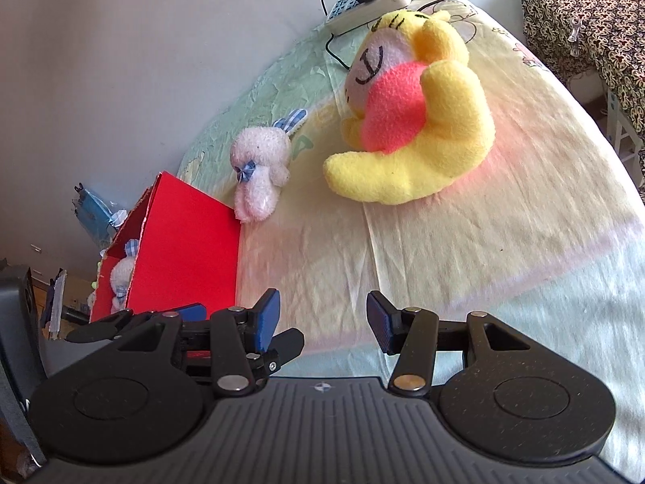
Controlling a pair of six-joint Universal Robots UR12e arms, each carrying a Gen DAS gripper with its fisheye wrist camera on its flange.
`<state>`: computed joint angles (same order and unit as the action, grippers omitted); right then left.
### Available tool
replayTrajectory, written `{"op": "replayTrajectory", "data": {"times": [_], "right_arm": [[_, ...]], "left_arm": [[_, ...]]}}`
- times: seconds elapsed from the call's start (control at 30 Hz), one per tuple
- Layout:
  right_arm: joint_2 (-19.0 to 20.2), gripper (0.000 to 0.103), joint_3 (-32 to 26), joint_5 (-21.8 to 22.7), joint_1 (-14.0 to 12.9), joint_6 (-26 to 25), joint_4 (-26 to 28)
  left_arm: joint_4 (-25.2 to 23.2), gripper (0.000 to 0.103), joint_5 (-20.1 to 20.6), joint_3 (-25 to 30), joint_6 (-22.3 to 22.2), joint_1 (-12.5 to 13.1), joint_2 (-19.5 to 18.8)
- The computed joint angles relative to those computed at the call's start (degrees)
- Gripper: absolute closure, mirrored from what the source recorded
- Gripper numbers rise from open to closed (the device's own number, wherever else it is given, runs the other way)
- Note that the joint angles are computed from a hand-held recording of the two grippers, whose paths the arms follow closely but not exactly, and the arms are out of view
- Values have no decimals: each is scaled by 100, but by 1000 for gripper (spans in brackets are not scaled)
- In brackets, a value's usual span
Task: Organize objects
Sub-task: 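Withdraw the right gripper from the box toward the yellow tiger plush, then grasp the yellow tiger plush by its body with the right gripper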
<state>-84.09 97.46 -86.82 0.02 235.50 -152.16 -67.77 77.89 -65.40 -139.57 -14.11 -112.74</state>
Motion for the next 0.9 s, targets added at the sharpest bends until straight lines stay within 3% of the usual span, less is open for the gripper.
{"op": "replayTrajectory", "data": {"times": [0.4, 0.67, 0.83, 0.9], "right_arm": [[56, 51, 5, 90, 3, 215, 0], [-75, 51, 261, -108, -51, 504, -234], [-189, 52, 538, -292, -126, 765, -623], [-227, 52, 629, -425, -156, 857, -777]], "left_arm": [[-450, 3, -162, 122, 40, 48, -136], [-752, 3, -836, 179, 67, 108, -204], [-1420, 3, -1538, 455, 189, 170, -354], [-1373, 3, -1709, 454, 99, 172, -375]]}}
